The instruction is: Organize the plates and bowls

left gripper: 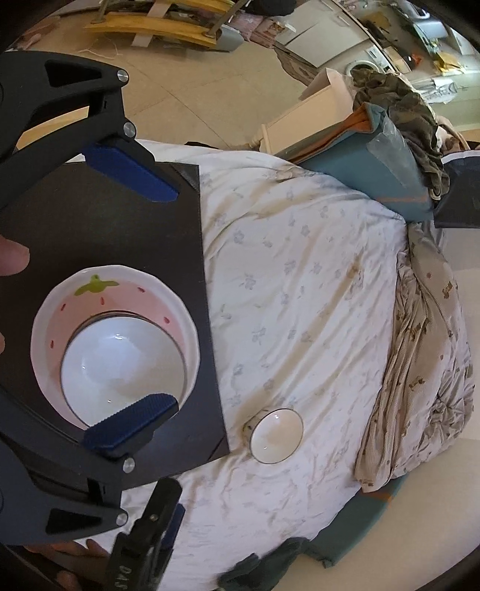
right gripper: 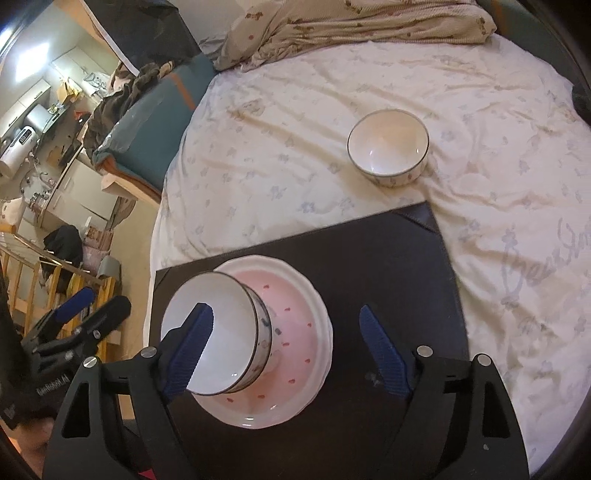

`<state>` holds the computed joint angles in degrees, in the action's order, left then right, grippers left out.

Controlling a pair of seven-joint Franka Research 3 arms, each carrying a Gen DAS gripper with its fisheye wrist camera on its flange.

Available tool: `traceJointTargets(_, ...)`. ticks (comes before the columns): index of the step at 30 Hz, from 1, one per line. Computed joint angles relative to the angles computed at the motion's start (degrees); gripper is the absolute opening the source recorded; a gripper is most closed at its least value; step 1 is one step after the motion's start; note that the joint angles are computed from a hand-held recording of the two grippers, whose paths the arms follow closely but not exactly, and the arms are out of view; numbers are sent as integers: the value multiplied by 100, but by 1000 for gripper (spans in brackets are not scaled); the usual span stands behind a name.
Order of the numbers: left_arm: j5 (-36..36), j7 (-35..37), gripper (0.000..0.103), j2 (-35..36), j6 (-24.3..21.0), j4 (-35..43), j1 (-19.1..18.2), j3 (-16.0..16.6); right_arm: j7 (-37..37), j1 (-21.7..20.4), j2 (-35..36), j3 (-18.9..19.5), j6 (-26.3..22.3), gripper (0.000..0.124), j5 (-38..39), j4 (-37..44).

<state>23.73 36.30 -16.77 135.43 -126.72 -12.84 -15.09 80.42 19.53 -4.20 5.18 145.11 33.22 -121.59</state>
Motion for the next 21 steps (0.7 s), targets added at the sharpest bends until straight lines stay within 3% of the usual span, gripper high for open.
traceJointTargets(9, -140, 361, 103, 701, -391, 1048, -56, 22, -111, -155, 48, -135, 122, 87, 166, 232)
traceJointTargets(21, -314, 405, 103, 2105, -1112, 2811, -270, 89, 522, -611, 747, -308, 357, 87, -466, 1039)
